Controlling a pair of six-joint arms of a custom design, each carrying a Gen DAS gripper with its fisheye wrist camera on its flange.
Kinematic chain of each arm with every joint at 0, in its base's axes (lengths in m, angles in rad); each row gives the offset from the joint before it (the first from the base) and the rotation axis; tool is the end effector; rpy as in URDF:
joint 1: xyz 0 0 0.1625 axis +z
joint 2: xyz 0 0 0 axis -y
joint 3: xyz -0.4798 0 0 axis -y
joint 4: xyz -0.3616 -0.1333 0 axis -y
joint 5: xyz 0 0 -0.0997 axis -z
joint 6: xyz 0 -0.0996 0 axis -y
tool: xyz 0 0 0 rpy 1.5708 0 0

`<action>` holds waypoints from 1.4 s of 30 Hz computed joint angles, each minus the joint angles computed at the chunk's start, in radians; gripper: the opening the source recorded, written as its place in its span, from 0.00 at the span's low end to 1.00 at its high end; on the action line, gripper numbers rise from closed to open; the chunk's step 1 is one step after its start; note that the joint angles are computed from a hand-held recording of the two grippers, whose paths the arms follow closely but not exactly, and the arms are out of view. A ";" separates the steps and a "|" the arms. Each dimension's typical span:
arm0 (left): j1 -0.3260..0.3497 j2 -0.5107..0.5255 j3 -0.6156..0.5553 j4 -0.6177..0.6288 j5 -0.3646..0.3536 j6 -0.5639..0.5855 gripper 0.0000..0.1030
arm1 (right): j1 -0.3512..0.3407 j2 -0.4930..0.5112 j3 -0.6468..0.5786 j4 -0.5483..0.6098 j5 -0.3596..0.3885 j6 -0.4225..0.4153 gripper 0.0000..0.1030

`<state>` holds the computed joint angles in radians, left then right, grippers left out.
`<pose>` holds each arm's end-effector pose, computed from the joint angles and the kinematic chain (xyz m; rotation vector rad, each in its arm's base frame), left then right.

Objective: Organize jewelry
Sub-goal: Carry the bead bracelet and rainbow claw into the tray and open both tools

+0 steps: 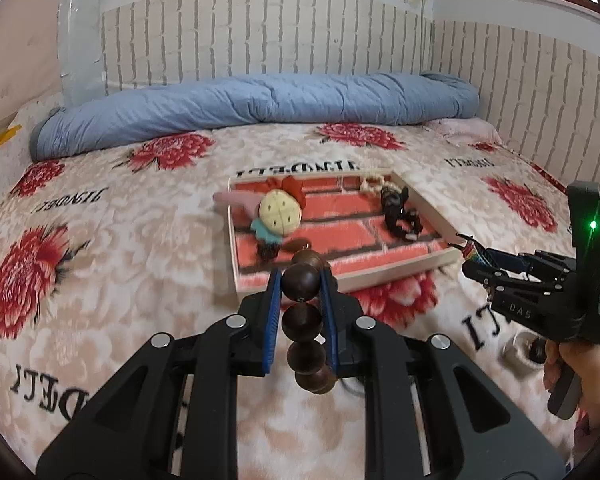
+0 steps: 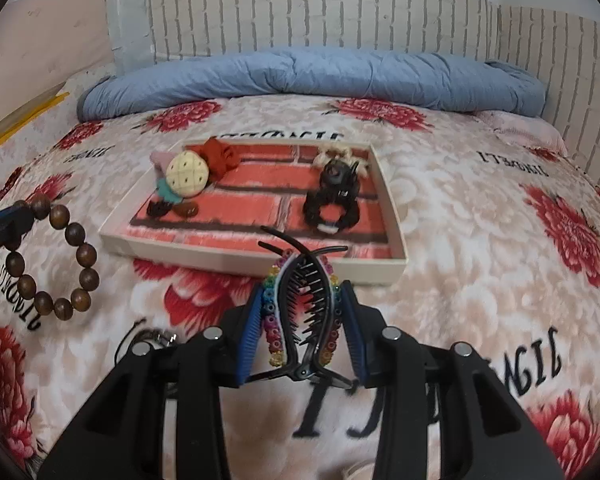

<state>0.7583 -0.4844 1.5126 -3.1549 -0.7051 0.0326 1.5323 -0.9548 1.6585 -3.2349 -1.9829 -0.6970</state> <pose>-0.3862 -0.6539 0.0740 0.6789 2.2631 -1.0297 0.0670 -0.6879 0.3495 0.4998 -2.2265 0.9321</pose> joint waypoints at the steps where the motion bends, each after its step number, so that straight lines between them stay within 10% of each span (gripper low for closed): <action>1: 0.000 0.005 -0.020 0.012 -0.002 0.002 0.17 | 0.002 0.004 -0.012 0.005 -0.003 -0.002 0.37; 23: 0.108 0.241 -0.575 0.399 -0.059 -0.028 0.17 | -0.008 0.197 -0.416 0.247 -0.053 0.014 0.37; 42: 0.179 0.265 -0.588 0.492 -0.008 -0.144 0.26 | -0.048 0.262 -0.490 0.302 -0.081 0.010 0.38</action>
<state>0.9370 -0.2190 0.9249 -2.6630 -0.7132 -0.1110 1.4843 -0.6929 1.1687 -2.9324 -2.0634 -0.6873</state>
